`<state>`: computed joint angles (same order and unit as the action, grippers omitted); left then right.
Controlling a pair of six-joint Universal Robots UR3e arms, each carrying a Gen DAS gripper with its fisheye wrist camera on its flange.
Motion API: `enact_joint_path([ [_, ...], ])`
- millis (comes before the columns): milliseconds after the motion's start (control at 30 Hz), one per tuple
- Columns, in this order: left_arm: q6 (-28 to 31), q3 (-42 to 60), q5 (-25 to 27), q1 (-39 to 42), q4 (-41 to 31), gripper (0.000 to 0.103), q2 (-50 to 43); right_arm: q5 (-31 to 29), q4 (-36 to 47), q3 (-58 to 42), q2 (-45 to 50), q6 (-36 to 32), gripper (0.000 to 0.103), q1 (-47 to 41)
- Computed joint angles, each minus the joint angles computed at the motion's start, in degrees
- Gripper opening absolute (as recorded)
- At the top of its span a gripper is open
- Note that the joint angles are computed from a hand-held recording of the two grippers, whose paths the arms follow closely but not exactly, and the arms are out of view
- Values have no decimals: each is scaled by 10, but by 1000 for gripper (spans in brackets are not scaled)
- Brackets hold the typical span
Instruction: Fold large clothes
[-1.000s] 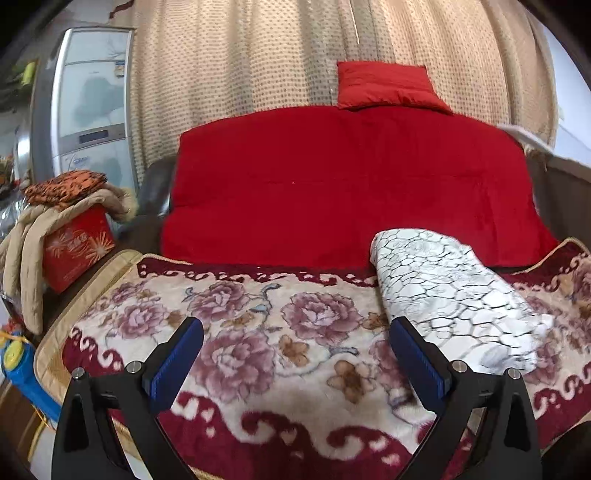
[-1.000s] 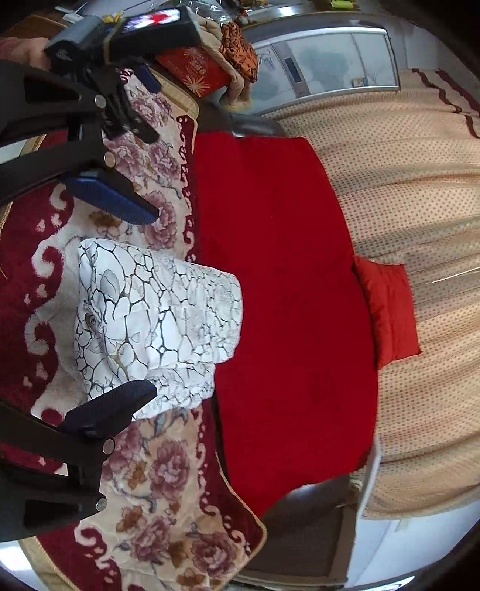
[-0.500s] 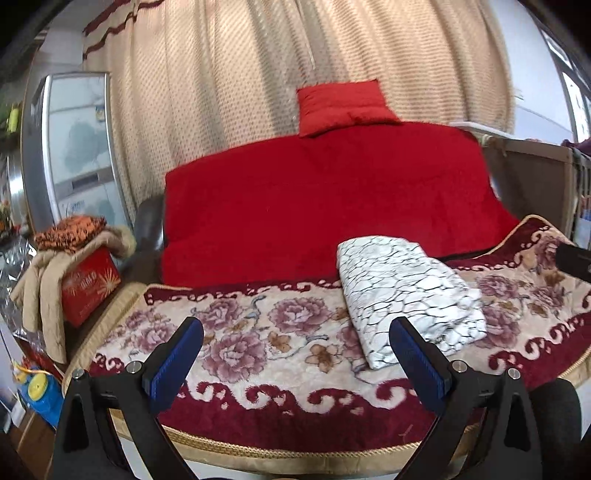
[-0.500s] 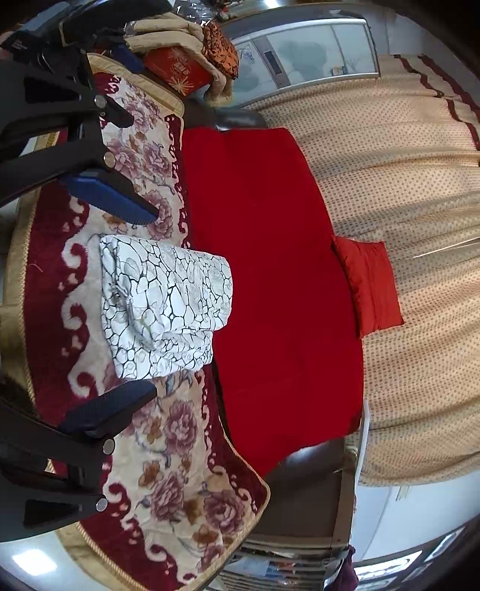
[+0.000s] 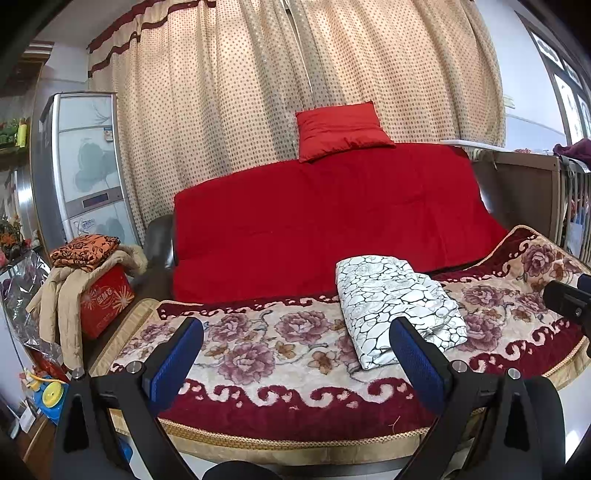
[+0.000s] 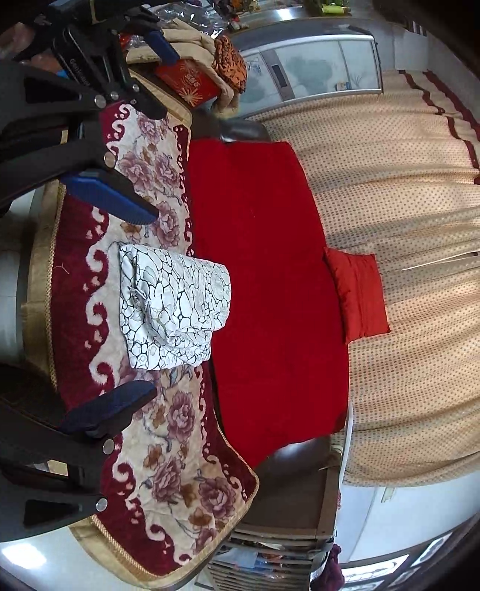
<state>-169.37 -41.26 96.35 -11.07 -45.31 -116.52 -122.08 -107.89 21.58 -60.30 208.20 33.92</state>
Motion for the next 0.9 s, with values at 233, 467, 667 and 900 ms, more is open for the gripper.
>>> enact_joint_path([
  [233, -6, -1, -2, 1, -11, 100, 3, 0, -5, 19, -12, -2, 89, 4],
  [467, -20, 18, -1, 5, -26, 100, -5, 3, 0, 20, -12, 2, 89, 2],
  [667, -20, 21, 4, 5, -30, 100, -7, 5, 14, -5, 3, 5, 89, 3],
  [900, -18, 18, 7, 3, -24, 100, -4, 8, 14, -9, 7, 3, 89, 3],
])
